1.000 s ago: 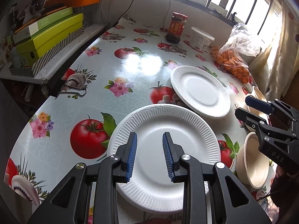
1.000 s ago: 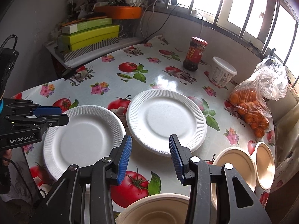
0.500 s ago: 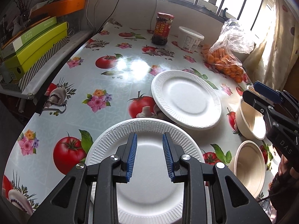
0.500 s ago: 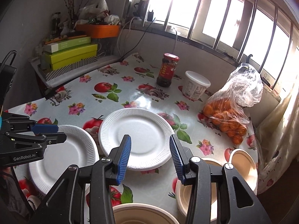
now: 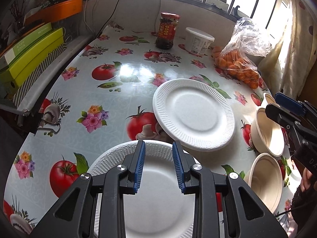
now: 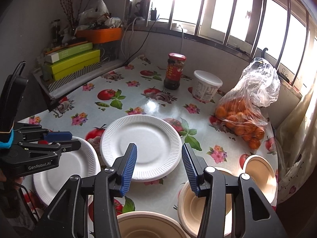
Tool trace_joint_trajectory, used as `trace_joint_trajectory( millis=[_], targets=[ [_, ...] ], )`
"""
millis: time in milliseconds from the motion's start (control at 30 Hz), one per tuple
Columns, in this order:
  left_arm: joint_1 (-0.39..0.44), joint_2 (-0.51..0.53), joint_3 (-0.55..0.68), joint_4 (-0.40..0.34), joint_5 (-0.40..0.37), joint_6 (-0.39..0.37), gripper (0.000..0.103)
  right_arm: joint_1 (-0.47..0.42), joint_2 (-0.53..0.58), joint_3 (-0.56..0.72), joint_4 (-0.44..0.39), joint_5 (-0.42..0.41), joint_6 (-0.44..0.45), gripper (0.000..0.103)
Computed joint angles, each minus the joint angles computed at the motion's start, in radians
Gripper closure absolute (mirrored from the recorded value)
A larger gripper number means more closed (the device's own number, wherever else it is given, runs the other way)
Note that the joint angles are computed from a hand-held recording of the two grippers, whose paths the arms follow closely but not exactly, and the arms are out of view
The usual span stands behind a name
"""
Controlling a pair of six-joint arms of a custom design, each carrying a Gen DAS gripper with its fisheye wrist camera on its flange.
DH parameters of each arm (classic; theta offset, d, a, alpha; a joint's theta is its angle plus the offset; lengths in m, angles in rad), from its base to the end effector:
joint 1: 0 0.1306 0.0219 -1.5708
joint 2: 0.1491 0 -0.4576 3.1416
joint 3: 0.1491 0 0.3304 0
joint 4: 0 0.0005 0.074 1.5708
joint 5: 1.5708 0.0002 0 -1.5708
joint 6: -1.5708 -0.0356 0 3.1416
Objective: Organize plates and bowls
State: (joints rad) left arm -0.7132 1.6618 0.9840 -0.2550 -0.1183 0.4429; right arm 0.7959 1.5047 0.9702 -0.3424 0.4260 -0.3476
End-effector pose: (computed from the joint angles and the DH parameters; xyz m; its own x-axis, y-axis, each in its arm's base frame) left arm 0.3451 -0.2936 0.2799 -0.8045 0.1333 -0.5787 0.2786 0.9453 -0.1696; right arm 0.2992 0.2838 0.3364 -0.6643 -0.2351 -0.7095 -0.2546 0.9637 -0.0808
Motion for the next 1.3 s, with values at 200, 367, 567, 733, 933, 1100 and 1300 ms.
trace_joint_trajectory(
  millis=[200, 367, 567, 733, 933, 1100, 1300],
  targets=[
    [0.013, 0.016, 0.017, -0.01, 0.006, -0.012, 0.074, -0.023, -0.063, 0.0, -0.1, -0.04, -0.011, 0.056],
    [0.026, 0.032, 0.043, -0.023, 0.017, -0.022, 0.074, -0.076, -0.071, 0.04, -0.143, -0.107, 0.009, 0.056],
    [0.045, 0.056, 0.081, -0.047, 0.012, -0.051, 0.074, -0.15, 0.023, 0.138, -0.195, -0.178, 0.075, 0.056],
    [0.065, 0.081, 0.118, -0.062, 0.063, -0.066, 0.074, -0.21, 0.126, 0.183, -0.209, -0.251, 0.076, 0.057],
    [0.073, 0.115, 0.153, -0.074, 0.087, -0.06, 0.074, -0.268, 0.214, 0.207, -0.24, -0.318, 0.056, 0.069],
    [0.081, 0.137, 0.166, -0.067, 0.119, -0.048, 0.074, -0.298, 0.254, 0.211, -0.24, -0.372, 0.027, 0.07],
    [0.086, 0.157, 0.181, -0.078, 0.136, -0.042, 0.074, -0.308, 0.275, 0.221, -0.245, -0.409, 0.016, 0.07]
  ],
)
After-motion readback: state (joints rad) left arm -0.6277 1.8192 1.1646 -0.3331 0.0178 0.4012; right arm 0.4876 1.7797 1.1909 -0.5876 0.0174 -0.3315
